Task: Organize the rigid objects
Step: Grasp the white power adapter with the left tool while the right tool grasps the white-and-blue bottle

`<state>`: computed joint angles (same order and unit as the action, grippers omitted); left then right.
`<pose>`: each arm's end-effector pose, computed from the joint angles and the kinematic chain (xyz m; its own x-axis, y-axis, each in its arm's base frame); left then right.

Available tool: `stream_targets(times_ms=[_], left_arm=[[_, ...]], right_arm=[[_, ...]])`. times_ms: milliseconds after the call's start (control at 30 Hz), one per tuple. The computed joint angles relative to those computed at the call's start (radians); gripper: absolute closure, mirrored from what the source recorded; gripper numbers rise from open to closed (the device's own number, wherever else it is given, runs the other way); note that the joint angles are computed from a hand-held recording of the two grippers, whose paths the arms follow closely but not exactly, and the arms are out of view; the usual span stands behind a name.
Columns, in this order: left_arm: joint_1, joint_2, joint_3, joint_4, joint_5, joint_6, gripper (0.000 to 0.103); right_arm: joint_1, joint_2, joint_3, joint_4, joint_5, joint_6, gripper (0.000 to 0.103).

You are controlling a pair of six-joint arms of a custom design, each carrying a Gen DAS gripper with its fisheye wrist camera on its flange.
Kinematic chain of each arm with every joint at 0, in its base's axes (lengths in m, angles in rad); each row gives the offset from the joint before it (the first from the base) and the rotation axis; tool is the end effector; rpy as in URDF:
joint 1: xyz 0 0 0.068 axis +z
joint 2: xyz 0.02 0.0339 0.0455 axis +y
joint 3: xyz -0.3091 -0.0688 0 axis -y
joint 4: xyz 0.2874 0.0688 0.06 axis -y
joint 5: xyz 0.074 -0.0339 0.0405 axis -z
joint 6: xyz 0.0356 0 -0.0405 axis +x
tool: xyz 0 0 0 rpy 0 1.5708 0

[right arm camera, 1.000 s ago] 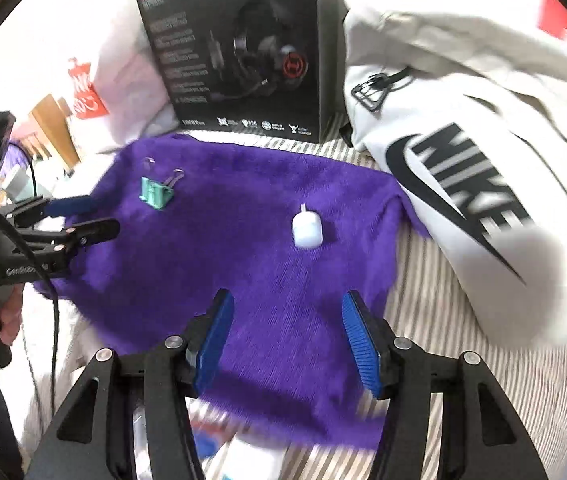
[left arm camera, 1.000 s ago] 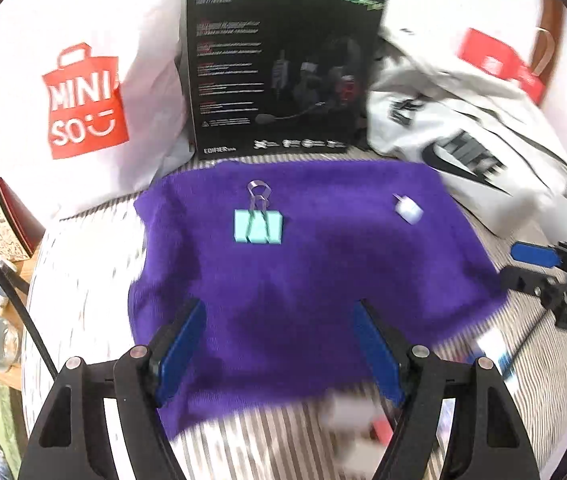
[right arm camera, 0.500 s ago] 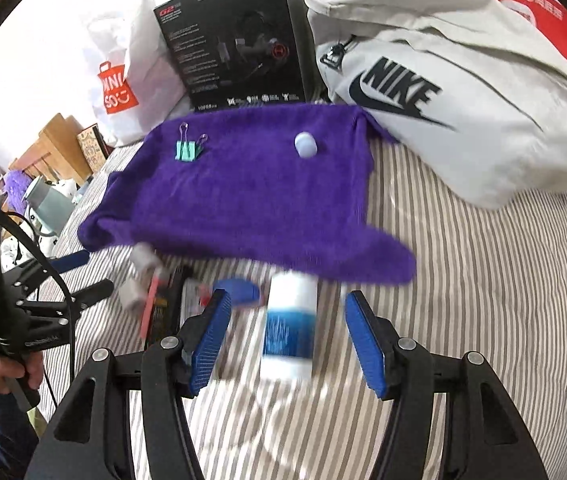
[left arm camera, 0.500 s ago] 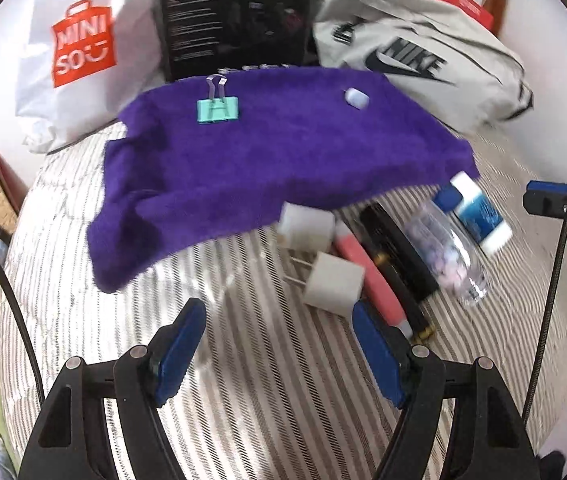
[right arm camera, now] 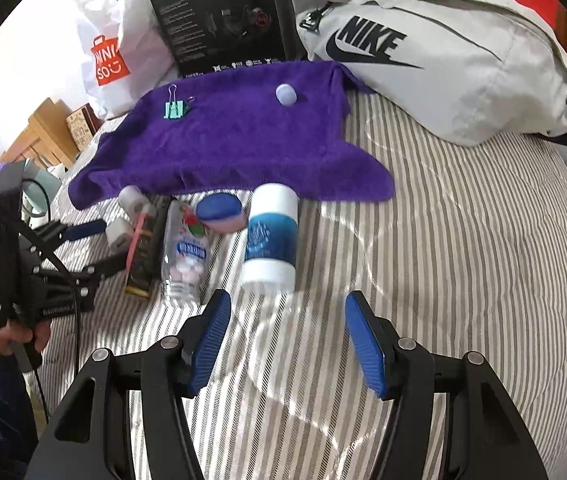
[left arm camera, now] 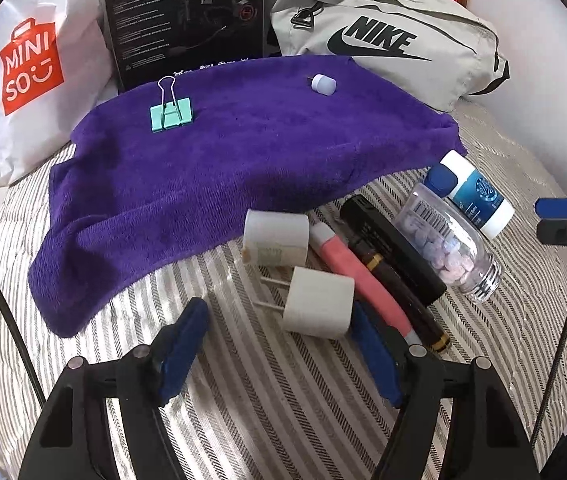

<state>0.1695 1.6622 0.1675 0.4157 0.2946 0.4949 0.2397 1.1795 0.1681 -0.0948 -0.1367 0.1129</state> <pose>0.1801 0.0203 0.0440 -0.7771 0.3281 -0.5371 0.3895 0.9210 -0.0010 0.1489 0.0414 0.0898 -0.8961 -0.1041 -0.4315 -0.1948 0.9657 0.1715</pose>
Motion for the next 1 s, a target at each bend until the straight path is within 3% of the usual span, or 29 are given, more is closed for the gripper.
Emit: stream_targets(times_ms=[200,267,333,833,1000], left_arm=[[-0.007,0.012,0.015,-0.005,0.015,-0.001,0.043],[-0.022,0.004,0.014,-0.009,0.016,-0.006,0.055],[-0.044,-0.007,0.011,-0.015,0.009,-0.008,0.059],[0.071,-0.077,-0.028,-0.065,-0.003,0.013,0.059],[0.074,-0.068,-0.037,-0.038,-0.005,-0.004,0.059]], right_arm=[[-0.036,0.074,-0.006,0.055,-0.017,-0.015,0.044],[-0.043,0.099,-0.003,0.071,-0.018,-0.021,0.044],[-0.047,0.123,0.001,0.085,-0.020,-0.026,0.044],[-0.076,0.179,0.030,0.128,-0.050,-0.041,0.044],[-0.044,0.297,0.095,0.195,-0.065,-0.008,0.044]])
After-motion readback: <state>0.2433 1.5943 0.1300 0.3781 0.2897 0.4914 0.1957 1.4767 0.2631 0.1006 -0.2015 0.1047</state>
